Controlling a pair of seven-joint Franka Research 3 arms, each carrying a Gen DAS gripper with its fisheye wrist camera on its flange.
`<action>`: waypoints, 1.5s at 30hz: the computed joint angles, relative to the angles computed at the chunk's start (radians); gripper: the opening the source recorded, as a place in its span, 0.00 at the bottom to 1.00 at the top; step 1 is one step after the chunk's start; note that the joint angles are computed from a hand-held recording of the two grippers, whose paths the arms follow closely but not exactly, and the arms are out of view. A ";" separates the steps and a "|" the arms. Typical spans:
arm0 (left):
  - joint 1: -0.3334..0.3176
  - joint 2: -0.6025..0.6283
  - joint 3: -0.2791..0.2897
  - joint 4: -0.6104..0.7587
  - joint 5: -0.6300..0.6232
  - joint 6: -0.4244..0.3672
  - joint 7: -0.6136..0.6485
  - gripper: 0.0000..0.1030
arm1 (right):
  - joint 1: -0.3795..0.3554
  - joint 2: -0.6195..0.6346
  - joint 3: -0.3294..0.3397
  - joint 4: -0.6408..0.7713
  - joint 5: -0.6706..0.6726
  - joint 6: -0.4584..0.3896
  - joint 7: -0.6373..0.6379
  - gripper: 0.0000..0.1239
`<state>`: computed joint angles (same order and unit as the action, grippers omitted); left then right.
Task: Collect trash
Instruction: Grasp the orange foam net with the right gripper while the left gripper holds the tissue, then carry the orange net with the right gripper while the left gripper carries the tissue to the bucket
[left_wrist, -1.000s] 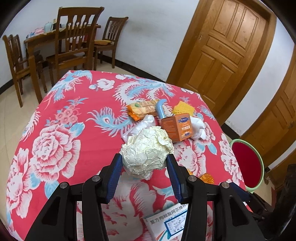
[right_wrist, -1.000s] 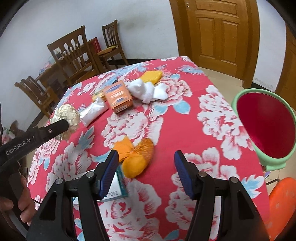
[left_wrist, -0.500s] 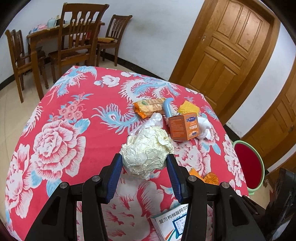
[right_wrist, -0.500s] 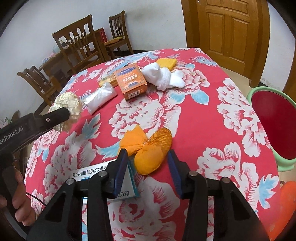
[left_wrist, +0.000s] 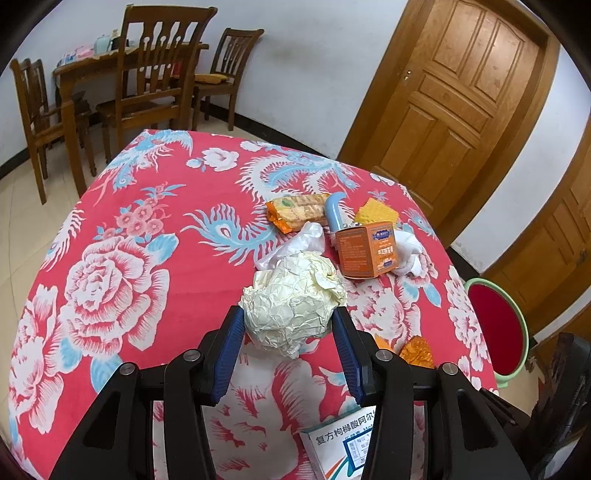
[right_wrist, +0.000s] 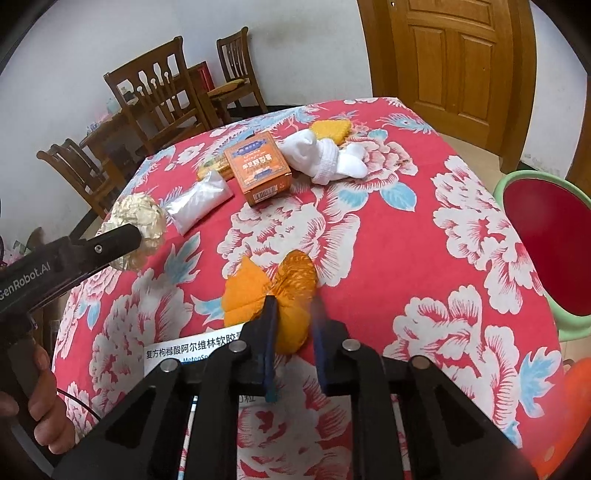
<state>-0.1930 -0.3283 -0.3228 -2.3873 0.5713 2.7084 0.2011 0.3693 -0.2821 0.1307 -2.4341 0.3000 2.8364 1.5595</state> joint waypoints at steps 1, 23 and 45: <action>0.000 0.002 -0.001 0.002 0.001 0.000 0.000 0.49 | 0.000 -0.002 0.000 -0.001 0.000 0.002 0.000 0.15; -0.032 0.061 -0.007 0.088 0.016 -0.006 0.037 0.49 | -0.103 -0.089 0.006 -0.050 -0.097 0.072 0.105 0.13; -0.162 0.333 0.005 0.413 0.028 -0.063 0.189 0.49 | -0.254 -0.171 -0.053 -0.110 -0.094 0.097 0.120 0.13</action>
<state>-0.3553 0.0049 -0.3183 -1.9740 0.5989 2.6457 0.3901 0.1152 -0.4530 0.0781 -2.5438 0.2064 2.9335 1.6793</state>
